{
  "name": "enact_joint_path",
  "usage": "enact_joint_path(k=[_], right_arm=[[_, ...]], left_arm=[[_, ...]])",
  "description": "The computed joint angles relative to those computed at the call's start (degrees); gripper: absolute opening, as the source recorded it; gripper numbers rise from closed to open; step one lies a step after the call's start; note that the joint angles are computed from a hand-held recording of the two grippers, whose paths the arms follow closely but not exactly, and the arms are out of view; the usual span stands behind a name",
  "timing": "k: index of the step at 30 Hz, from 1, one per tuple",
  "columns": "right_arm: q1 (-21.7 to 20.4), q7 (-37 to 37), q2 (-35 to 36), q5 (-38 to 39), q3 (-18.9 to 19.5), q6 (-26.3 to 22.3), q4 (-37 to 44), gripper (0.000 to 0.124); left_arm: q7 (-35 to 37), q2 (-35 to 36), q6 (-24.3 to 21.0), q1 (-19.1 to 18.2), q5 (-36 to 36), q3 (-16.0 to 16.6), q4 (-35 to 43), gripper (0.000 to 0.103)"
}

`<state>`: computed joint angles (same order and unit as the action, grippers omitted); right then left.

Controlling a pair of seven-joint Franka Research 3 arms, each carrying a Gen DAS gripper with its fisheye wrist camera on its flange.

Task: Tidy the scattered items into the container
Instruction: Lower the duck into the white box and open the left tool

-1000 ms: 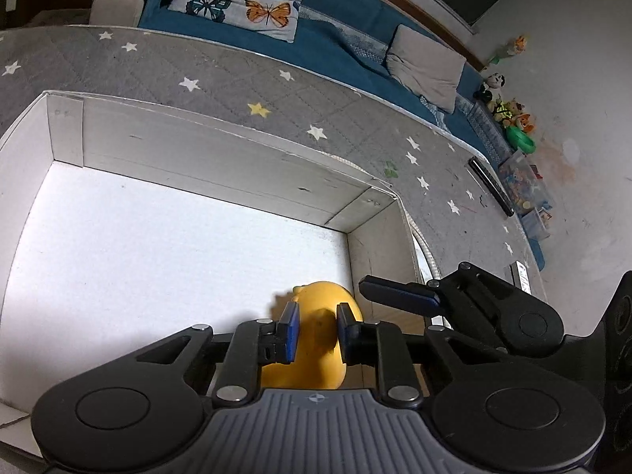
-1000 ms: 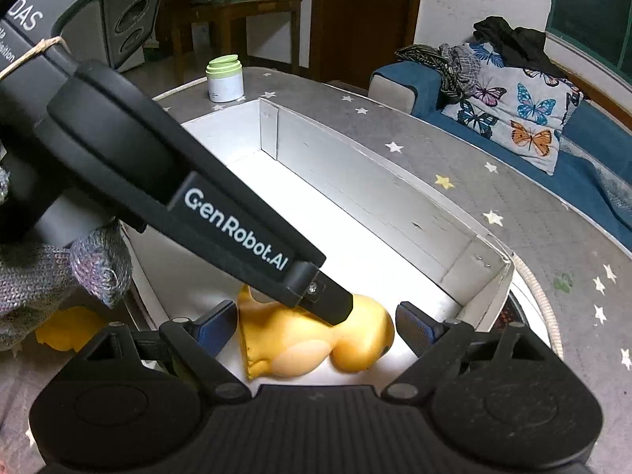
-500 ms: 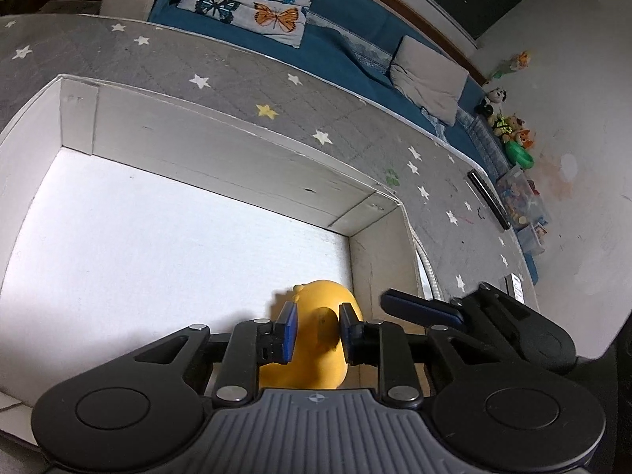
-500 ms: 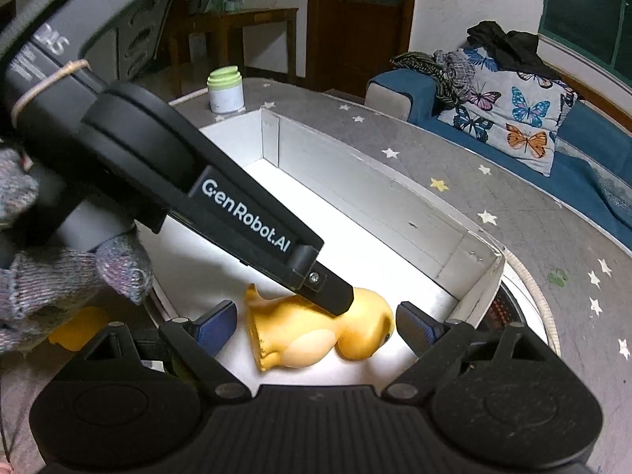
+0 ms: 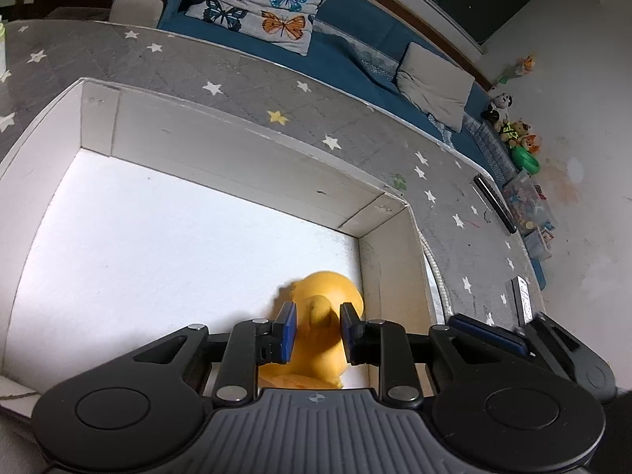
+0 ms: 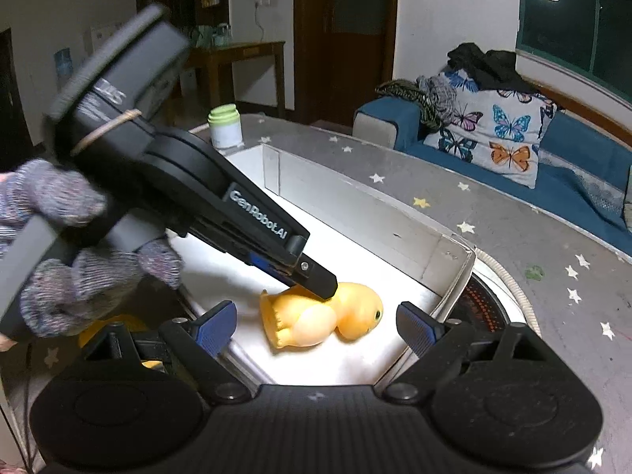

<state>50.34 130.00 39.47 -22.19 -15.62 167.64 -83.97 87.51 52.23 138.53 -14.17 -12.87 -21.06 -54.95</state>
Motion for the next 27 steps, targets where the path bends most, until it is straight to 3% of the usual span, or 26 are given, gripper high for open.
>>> enact_joint_path(k=[7,17,22,27], right_arm=[[5.1,5.8,-3.0,-1.8,-5.2,4.7,-6.2,0.093],[8.8,10.4,-4.5,-2.6,-8.5,5.6,-9.7,0.093],[12.4,14.5,-4.9,-3.4,-11.9,6.8,-12.2,0.095],[18.8,19.8,-4.4,-5.6,-18.0,7.4,-13.9,0.097]], left_arm=[[-1.9,-0.6,0.8,1.3,-2.9,-1.4,-2.2,0.028],[-0.4,-0.9,2.7,3.0,-7.8,-4.3,-4.2,0.029],[1.1,-4.6,6.1,3.6,-7.9,-4.2,-9.5,0.030],[4.8,-10.5,11.4,5.1,-8.0,-5.2,-18.3,0.030]])
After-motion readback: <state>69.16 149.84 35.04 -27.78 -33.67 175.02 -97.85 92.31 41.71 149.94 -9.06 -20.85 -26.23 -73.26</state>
